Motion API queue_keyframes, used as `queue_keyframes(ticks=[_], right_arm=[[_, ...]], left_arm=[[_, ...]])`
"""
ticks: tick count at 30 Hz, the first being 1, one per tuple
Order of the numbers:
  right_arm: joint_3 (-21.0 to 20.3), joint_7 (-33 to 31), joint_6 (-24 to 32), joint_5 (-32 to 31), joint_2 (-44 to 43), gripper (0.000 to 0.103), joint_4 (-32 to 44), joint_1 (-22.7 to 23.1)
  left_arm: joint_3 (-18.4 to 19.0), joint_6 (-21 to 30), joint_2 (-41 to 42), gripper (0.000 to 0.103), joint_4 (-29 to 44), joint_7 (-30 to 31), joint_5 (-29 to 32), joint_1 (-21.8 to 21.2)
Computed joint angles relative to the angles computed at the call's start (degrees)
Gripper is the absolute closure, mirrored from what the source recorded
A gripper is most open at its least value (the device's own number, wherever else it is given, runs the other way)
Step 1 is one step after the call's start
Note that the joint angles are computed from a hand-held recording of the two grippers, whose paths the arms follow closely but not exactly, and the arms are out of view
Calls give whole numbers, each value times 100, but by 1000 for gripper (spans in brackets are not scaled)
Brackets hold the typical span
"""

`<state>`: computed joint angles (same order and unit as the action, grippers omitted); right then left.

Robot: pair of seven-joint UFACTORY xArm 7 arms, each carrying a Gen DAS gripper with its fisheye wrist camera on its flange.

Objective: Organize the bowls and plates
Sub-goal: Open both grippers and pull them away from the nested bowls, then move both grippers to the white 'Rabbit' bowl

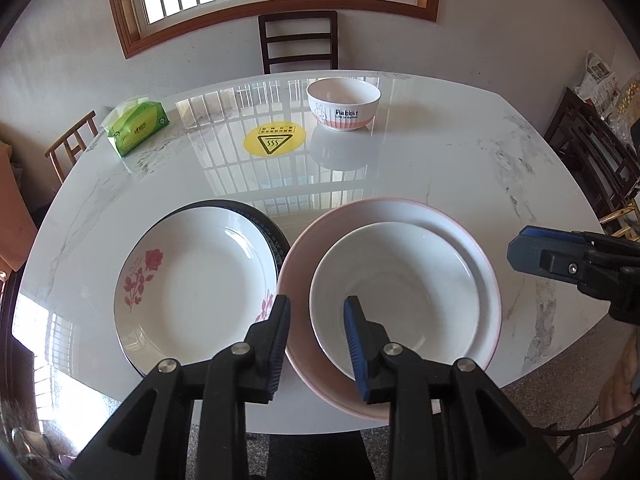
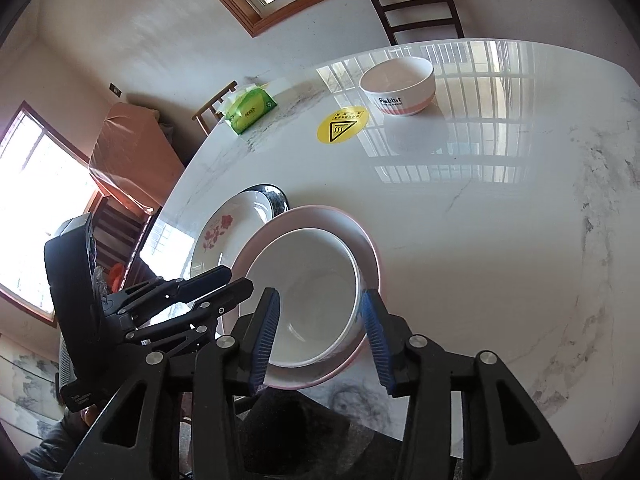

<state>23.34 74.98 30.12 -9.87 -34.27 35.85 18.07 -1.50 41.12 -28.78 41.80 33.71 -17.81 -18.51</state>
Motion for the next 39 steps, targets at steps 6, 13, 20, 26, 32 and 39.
queue_keyframes(ticks=[6, 13, 20, 26, 32, 39], right_arm=[[357, 500, 160, -549, -770, 56, -439, -415], [1123, 1059, 775, -1362, -1507, 28, -515, -1207], [1069, 1043, 706, -1750, -1422, 9, -578, -1368], [723, 1002, 291, -1644, -1226, 6, -782, -1290], [585, 1040, -42, -1633, -1258, 3, -1009, -1476], [369, 917, -759, -1598, -1010, 1, -1208, -1757]], left_arm=[[-17, -482, -248, 68, -228, 208, 15, -114], [-54, -1181, -523, 66, -547, 392, 96, -376], [-17, -1573, -421, 66, -550, 373, 244, -577], [-105, -1909, -107, 66, -417, 228, 389, -567], [-66, -2303, 232, 66, -288, 249, 408, -677], [51, -2415, 770, 66, 104, 365, 185, -858]])
